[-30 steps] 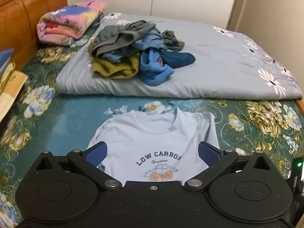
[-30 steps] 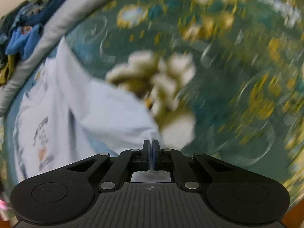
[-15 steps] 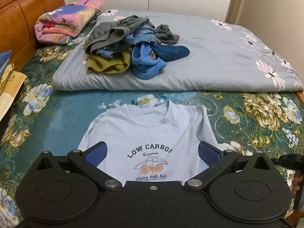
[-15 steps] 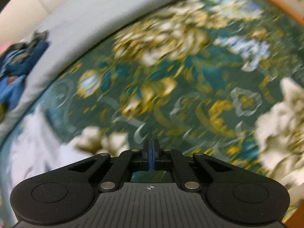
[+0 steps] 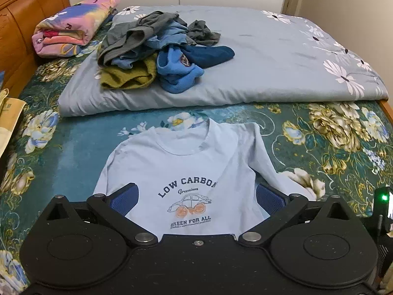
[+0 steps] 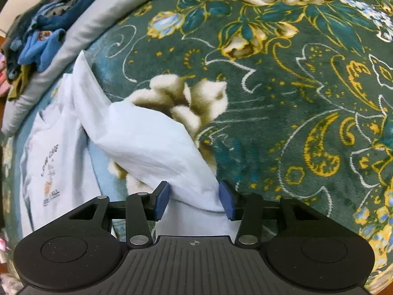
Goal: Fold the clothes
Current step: 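Grasp a sleeve with the right gripper and pull it outward from the body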
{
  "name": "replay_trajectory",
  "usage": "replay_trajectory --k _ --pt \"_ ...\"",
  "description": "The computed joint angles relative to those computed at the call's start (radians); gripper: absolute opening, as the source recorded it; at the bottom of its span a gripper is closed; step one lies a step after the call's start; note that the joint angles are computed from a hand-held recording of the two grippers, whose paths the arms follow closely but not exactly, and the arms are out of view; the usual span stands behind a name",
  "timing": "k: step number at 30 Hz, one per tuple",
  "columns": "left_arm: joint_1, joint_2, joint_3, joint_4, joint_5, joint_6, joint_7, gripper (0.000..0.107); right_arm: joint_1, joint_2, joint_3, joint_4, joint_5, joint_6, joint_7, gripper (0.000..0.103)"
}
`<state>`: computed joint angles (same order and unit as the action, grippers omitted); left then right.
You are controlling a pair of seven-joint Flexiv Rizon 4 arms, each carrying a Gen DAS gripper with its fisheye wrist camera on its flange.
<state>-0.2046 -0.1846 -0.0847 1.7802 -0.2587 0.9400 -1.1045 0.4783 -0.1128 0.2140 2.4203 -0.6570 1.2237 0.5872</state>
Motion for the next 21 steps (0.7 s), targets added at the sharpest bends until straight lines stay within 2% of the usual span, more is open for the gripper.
replay_trajectory --k 1,2,3,5,7,11,14,17,21 --pt "0.000 0.001 0.000 0.001 0.000 -0.002 0.003 0.101 0.002 -0.006 0.007 -0.013 0.021 -0.018 -0.020 0.041" --pt "0.000 0.003 -0.001 0.003 -0.003 -0.004 0.006 0.101 0.003 -0.007 0.013 -0.022 0.041 -0.034 -0.045 0.030" --pt "0.001 0.004 -0.002 0.006 -0.007 -0.006 0.010 0.101 0.004 -0.006 0.019 -0.028 0.061 -0.047 -0.071 0.013" --pt "0.000 0.006 -0.003 0.006 -0.009 -0.009 0.014 0.101 0.008 -0.004 0.029 -0.041 0.099 -0.070 -0.120 0.006" --pt "0.000 0.009 -0.003 0.008 -0.012 -0.006 0.021 0.101 0.012 0.019 0.035 -0.050 0.121 -0.135 -0.146 0.005" --pt "0.002 0.014 0.001 0.016 -0.014 0.002 0.020 0.101 0.006 0.118 0.048 -0.073 0.108 -0.428 -0.123 0.005" --pt "0.004 0.018 0.006 0.021 -0.011 0.000 0.005 0.101 -0.018 0.174 0.062 -0.090 0.084 -0.626 -0.157 0.005" --pt "0.005 0.021 0.009 0.027 -0.005 -0.011 -0.010 0.101 -0.054 0.195 0.054 -0.073 0.063 -0.616 -0.226 0.005" --pt "0.008 0.027 0.008 0.033 -0.004 -0.016 -0.005 0.101 -0.074 0.157 0.047 -0.075 0.095 -0.555 -0.296 0.006"
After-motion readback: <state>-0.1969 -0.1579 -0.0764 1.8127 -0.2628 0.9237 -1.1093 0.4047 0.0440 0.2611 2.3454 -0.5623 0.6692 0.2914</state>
